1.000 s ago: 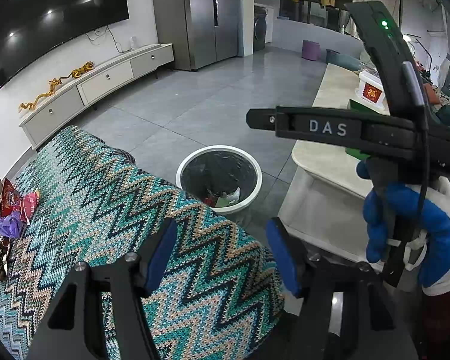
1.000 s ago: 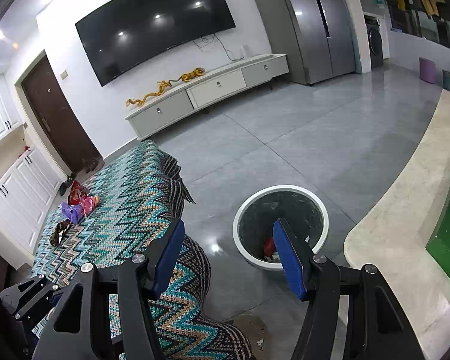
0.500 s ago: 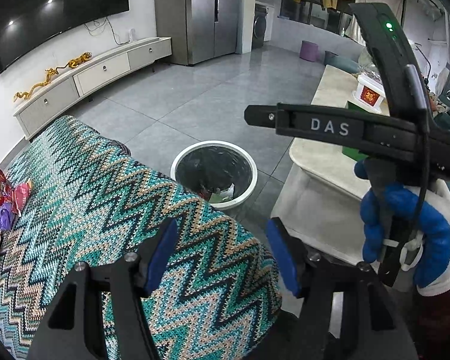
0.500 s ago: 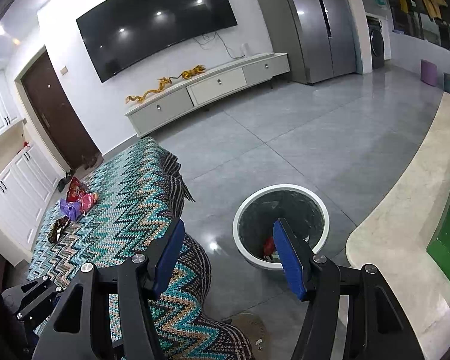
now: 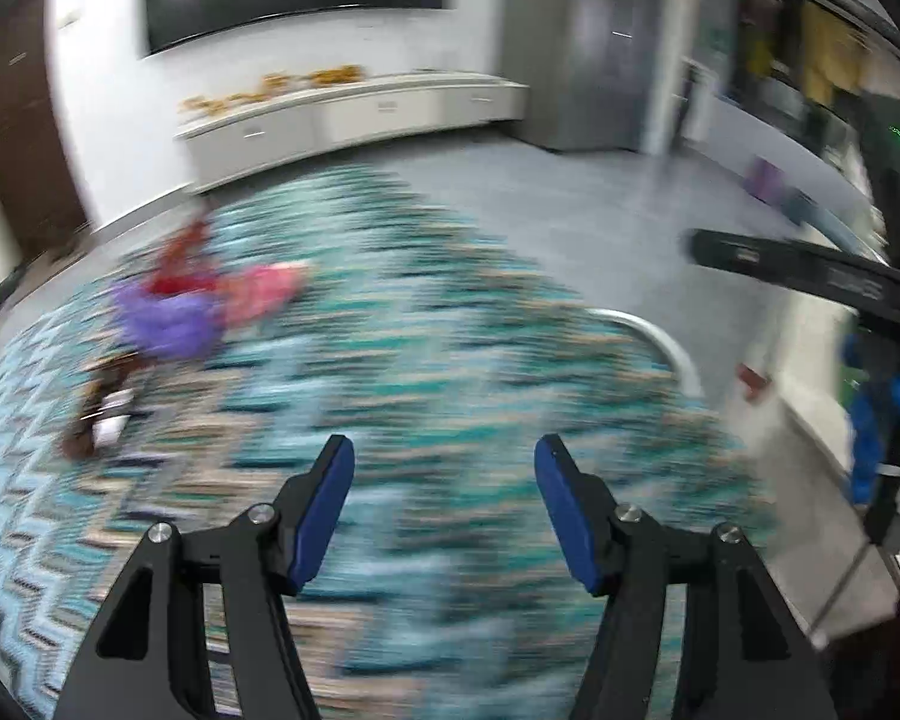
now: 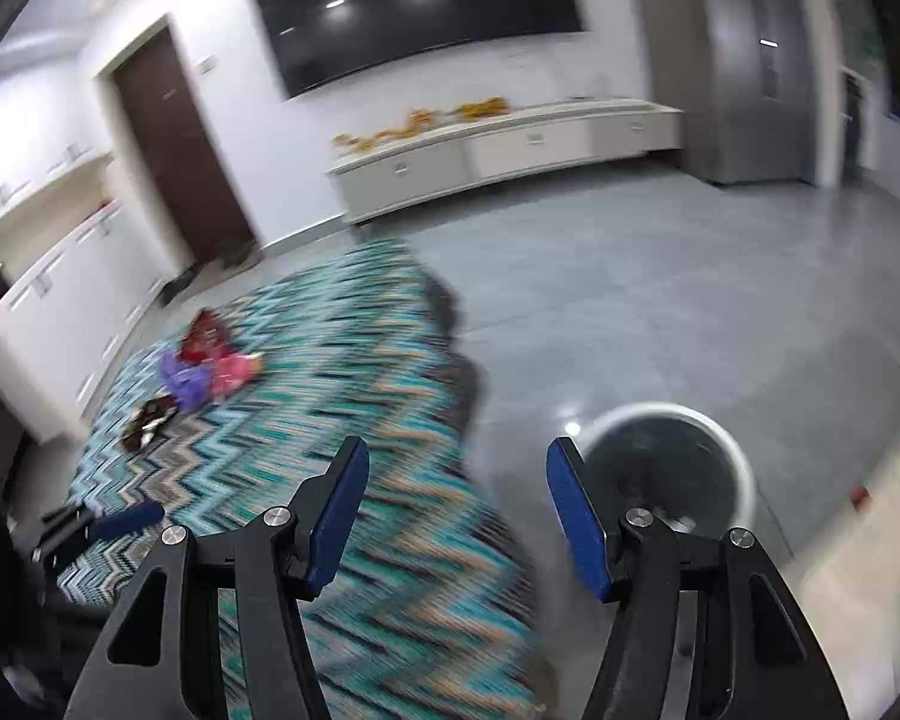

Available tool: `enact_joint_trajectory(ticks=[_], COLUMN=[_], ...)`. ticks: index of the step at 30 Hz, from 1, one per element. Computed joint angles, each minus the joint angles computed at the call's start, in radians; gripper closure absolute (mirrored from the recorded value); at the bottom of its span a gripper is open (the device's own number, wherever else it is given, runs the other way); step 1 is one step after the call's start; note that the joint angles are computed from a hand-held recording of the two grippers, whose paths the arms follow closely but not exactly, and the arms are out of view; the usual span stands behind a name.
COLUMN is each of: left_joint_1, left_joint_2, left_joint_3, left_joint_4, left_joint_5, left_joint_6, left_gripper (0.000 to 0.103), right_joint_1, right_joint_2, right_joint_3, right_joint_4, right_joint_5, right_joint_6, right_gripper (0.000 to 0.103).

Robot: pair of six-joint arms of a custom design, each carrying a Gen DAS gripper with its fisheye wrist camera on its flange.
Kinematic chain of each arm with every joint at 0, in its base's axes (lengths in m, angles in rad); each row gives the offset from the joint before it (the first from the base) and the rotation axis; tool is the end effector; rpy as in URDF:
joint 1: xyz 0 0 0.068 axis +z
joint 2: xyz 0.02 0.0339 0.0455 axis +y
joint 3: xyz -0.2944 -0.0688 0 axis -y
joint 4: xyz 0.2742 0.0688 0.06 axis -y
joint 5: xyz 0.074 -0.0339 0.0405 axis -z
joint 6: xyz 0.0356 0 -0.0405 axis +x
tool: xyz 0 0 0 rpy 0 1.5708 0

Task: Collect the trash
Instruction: 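Move both open tools back to the wrappers on the rug, then grasp the brown chip bag with the left tool while the right tool grasps the pink wrapper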

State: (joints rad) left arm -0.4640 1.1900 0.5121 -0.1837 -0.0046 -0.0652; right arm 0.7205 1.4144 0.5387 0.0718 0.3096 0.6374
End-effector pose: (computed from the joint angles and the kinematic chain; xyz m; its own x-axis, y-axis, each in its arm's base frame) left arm 0.2086 -0.1042 0.1784 -0.7062 0.2806 -0.6501 0.3997 0.9158 -0.0389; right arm 0.2106 0.1705 0.1545 -0.7143 0.1272 -0.6882 -0.0553 0.9700 0.2366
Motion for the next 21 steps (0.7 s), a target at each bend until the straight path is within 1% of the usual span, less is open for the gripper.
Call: enact_joint_trajectory(ticks=[1, 2, 3, 6, 7, 10, 13, 16, 18, 19, 20, 21], left_joint_1=[0.109, 0.171, 0.263, 0.434, 0.486, 0.567, 0.617, 0.633, 0.65, 0.66, 0.656, 0.641], left_joint_2=[0.007, 0.018, 0.044, 0.136, 0.189, 0.296, 0.404, 0.493, 0.531, 0.54, 0.54, 0.545], left_joint_3=[-0.003, -0.002, 0.007, 0.049, 0.076, 0.126, 0.186, 0.234, 0.252, 0.252, 0.246, 0.24], left_joint_4=[0.018, 0.035, 0.064, 0.128, 0.153, 0.202, 0.209, 0.197, 0.189, 0.192, 0.197, 0.214], left_joint_5=[0.017, 0.024, 0.034, 0.07, 0.076, 0.102, 0.133, 0.165, 0.204, 0.224, 0.224, 0.214], left_joint_6=[0.052, 0.084, 0.131, 0.208, 0.235, 0.279, 0.308, 0.302, 0.288, 0.284, 0.279, 0.268], left_gripper=[0.042, 0.042, 0.042, 0.042, 0.042, 0.042, 0.042, 0.042, 0.042, 0.042, 0.043, 0.043], right_joint_1=[-0.001, -0.002, -0.003, 0.002, 0.0, -0.008, -0.01, -0.018, -0.013, -0.005, 0.004, 0.01], right_joint_2=[0.055, 0.118, 0.202, 0.377, 0.444, 0.612, 0.758, 0.874, 0.926, 0.94, 0.939, 0.935], right_joint_3=[0.041, 0.091, 0.164, 0.329, 0.399, 0.584, 0.756, 0.896, 0.957, 0.969, 0.964, 0.956], right_joint_4=[0.018, 0.033, 0.047, 0.054, 0.05, 0.04, 0.007, -0.03, -0.05, -0.05, -0.039, -0.029], right_joint_5=[-0.027, -0.057, -0.098, -0.168, -0.197, -0.271, -0.303, -0.353, -0.364, -0.351, -0.331, -0.326], right_joint_6=[-0.019, -0.04, -0.068, -0.107, -0.115, -0.119, -0.102, -0.061, -0.044, -0.045, -0.053, -0.061], right_gripper=[0.042, 0.042, 0.042, 0.042, 0.042, 0.041, 0.037, 0.036, 0.036, 0.037, 0.038, 0.044])
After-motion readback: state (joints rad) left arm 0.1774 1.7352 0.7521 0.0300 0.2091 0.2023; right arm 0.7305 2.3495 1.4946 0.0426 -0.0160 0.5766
